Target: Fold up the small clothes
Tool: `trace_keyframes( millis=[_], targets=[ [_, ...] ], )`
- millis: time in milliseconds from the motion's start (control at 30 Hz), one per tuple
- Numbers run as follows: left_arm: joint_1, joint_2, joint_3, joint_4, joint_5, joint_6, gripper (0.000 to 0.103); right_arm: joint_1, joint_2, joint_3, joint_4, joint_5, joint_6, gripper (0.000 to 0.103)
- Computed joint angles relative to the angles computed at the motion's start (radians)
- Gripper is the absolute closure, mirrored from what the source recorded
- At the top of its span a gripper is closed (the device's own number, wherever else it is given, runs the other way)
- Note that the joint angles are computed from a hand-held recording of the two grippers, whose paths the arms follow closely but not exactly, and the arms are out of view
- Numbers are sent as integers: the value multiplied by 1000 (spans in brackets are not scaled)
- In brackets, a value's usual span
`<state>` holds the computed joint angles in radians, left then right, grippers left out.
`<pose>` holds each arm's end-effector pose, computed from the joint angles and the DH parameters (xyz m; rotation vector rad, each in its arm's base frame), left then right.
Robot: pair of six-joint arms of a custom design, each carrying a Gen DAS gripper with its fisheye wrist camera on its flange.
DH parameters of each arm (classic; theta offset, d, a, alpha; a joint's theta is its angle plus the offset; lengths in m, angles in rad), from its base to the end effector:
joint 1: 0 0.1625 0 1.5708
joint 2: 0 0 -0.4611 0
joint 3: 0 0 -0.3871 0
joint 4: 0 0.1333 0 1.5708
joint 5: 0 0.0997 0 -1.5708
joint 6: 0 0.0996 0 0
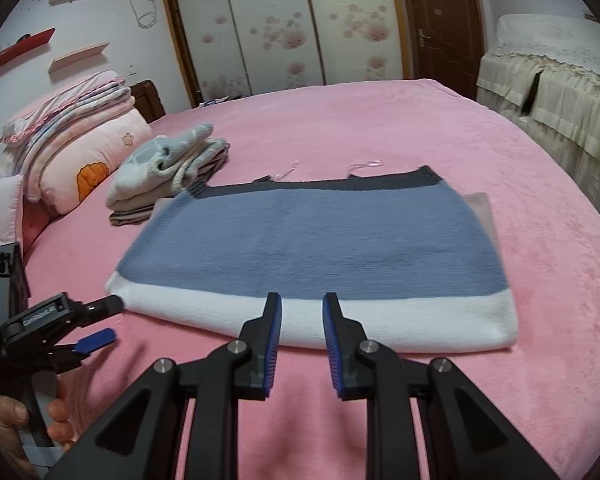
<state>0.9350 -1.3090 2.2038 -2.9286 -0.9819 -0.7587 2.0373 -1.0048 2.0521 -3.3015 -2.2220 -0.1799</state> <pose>-0.1379 -0.5044 0.2763 -0.3709 2.7757 -1.0487 0.3207 -0.4746 0.2180 0.4944 -2.3937 0.9713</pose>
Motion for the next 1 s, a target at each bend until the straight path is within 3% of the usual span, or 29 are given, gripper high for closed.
trace_keyframes(
  millis=[533,900,1000],
  targets=[
    [72,49,-14,-161,-83,44,29,2,53,-44,12,3,18,82],
    [80,51,-11,-155,-113,69,26,31,105,-115,118,-122,76,82],
    [92,64,-26,-154,-132,81,22,35,110,-116,126,-142,89,73]
  ],
)
